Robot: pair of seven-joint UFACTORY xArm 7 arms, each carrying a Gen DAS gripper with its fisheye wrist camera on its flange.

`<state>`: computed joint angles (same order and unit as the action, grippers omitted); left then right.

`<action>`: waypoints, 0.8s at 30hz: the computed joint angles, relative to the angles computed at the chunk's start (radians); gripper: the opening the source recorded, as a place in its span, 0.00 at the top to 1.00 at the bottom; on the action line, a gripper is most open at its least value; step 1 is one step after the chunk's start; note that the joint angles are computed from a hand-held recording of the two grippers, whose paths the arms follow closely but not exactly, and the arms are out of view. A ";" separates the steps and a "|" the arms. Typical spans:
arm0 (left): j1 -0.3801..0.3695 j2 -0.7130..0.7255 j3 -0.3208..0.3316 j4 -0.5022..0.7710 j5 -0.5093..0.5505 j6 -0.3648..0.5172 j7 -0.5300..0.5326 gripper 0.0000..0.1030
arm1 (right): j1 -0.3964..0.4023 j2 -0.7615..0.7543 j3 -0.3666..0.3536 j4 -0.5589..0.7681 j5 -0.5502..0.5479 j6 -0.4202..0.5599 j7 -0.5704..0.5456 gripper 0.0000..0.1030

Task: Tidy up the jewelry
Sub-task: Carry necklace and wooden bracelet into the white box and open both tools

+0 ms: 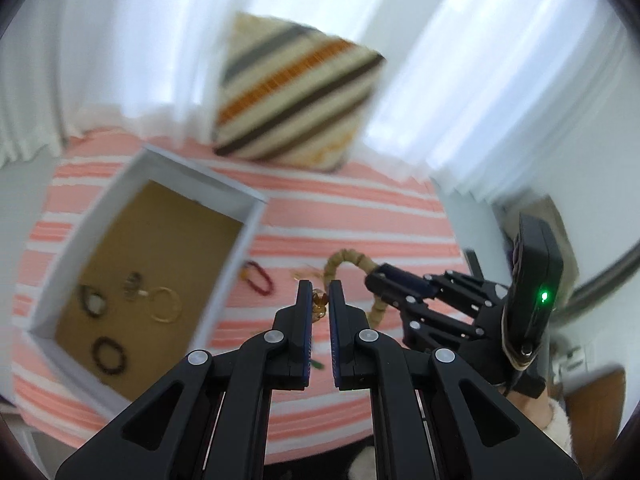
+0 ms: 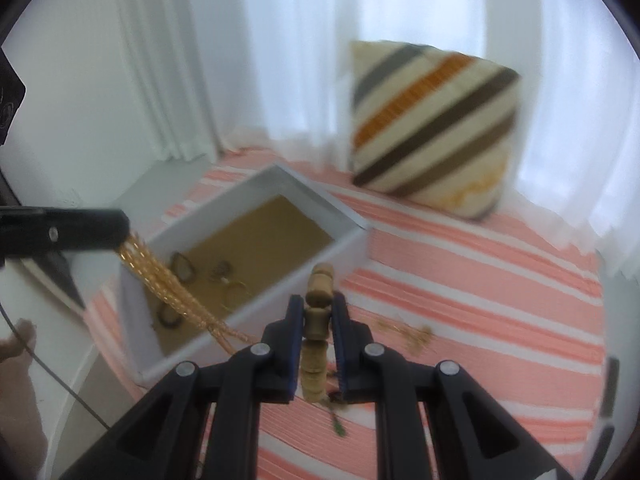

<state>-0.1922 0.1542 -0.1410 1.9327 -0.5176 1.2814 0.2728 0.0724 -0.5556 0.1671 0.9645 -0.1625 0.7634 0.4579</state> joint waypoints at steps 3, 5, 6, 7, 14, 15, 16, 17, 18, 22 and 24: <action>0.039 0.055 0.026 0.093 0.012 0.012 -0.013 0.95 | 0.008 0.118 0.021 0.104 -0.013 -0.024 -0.006 0.86; 0.068 0.096 0.032 0.148 0.015 0.023 -0.020 0.95 | 0.017 0.182 0.028 0.158 -0.026 -0.030 -0.003 0.86; 0.082 0.121 0.033 0.177 0.019 0.029 -0.024 0.95 | 0.022 0.230 0.033 0.197 -0.036 -0.035 0.000 0.86; 0.096 0.147 0.033 0.205 0.021 0.037 -0.025 0.95 | 0.031 0.271 0.034 0.230 -0.043 -0.039 0.002 0.86; 0.149 0.225 0.033 0.169 0.067 -0.005 -0.010 0.95 | 0.102 0.561 -0.021 0.436 -0.044 -0.057 -0.052 0.86; 0.152 0.230 0.034 0.153 0.076 -0.018 -0.009 0.95 | 0.111 0.604 -0.030 0.468 -0.044 -0.049 -0.060 0.86; 0.152 0.237 0.035 0.136 0.086 -0.034 -0.008 0.95 | 0.119 0.643 -0.039 0.498 -0.038 -0.042 -0.071 0.86; 0.155 0.251 0.037 0.120 0.095 -0.047 -0.010 0.95 | 0.128 0.680 -0.047 0.528 -0.031 -0.035 -0.080 0.86; 0.159 0.260 0.036 0.107 0.099 -0.054 -0.012 0.95 | 0.136 0.724 -0.055 0.564 -0.027 -0.022 -0.088 0.86; 0.164 0.281 0.037 0.037 0.121 -0.100 -0.019 0.95 | 0.161 0.852 -0.088 0.665 -0.025 0.007 -0.117 0.86; 0.165 0.284 0.037 -0.003 0.130 -0.129 -0.017 0.95 | 0.169 0.903 -0.101 0.698 -0.025 0.014 -0.128 0.86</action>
